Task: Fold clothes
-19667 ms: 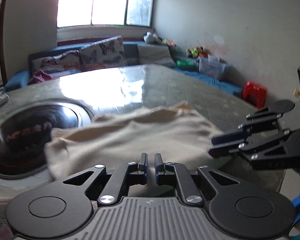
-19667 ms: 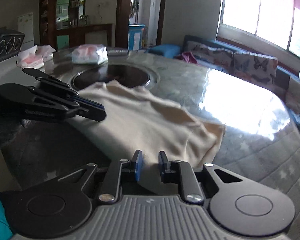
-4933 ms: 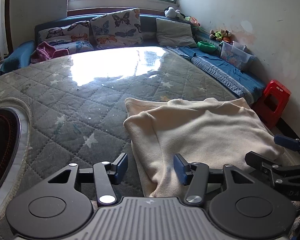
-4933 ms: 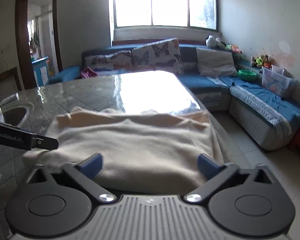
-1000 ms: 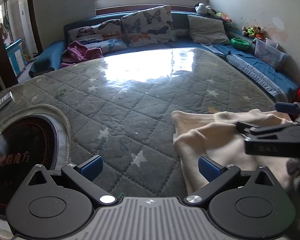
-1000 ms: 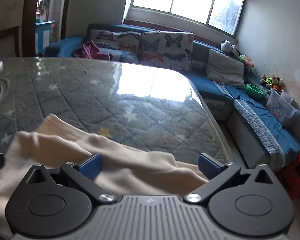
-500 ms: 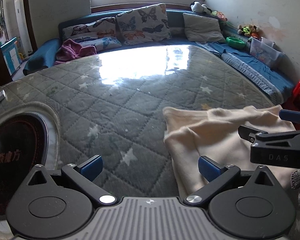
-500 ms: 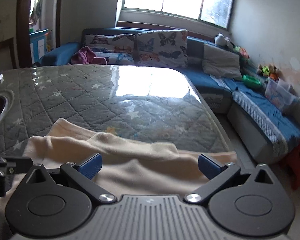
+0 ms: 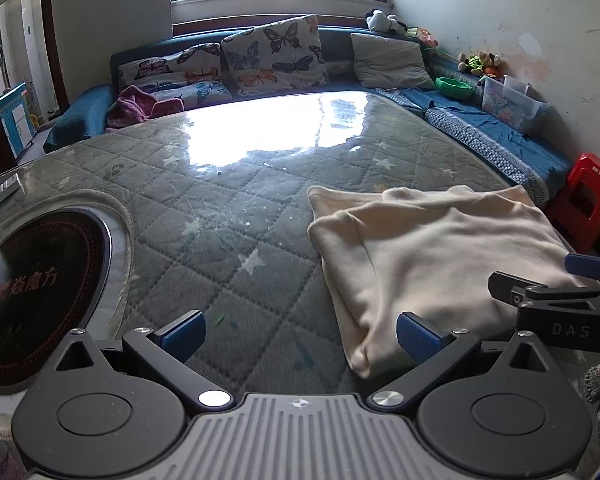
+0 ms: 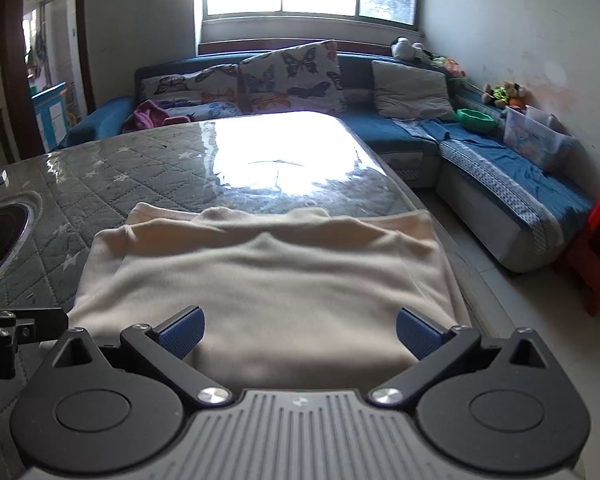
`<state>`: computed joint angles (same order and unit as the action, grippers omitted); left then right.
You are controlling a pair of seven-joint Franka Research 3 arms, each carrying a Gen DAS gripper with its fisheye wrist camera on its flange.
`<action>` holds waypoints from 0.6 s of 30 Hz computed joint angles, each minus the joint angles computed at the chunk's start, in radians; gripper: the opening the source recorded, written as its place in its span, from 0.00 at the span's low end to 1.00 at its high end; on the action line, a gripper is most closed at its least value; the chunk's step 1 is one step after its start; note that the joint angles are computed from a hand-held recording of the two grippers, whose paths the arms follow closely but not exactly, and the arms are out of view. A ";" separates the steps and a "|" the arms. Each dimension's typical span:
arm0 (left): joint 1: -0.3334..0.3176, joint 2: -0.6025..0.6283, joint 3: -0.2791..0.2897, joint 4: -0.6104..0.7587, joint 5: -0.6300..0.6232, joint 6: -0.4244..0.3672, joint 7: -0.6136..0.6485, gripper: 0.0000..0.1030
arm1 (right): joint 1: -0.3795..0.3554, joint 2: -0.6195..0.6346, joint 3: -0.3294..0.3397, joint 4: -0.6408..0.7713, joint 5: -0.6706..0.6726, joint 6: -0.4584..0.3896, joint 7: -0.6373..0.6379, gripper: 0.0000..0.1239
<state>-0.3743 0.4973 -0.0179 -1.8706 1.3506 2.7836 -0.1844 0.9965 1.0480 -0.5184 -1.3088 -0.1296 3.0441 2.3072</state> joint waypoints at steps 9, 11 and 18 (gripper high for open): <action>-0.009 -0.035 -0.019 -0.058 0.053 0.012 -0.062 1.00 | 0.152 -0.058 -0.118 -0.212 0.100 0.084 0.041 0.83; -0.009 -0.038 -0.024 -0.064 0.061 0.012 -0.072 1.00 | 0.174 -0.063 -0.133 -0.240 0.128 0.095 0.035 0.83; -0.008 -0.041 -0.038 -0.074 0.081 0.022 -0.090 1.00 | 0.245 -0.064 -0.189 -0.299 0.209 0.101 0.001 0.83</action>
<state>-0.3825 0.4565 -0.0562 -1.9444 1.4312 2.8052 -0.2740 1.2417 0.9844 -0.7073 -1.6082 0.0797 3.1450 2.3085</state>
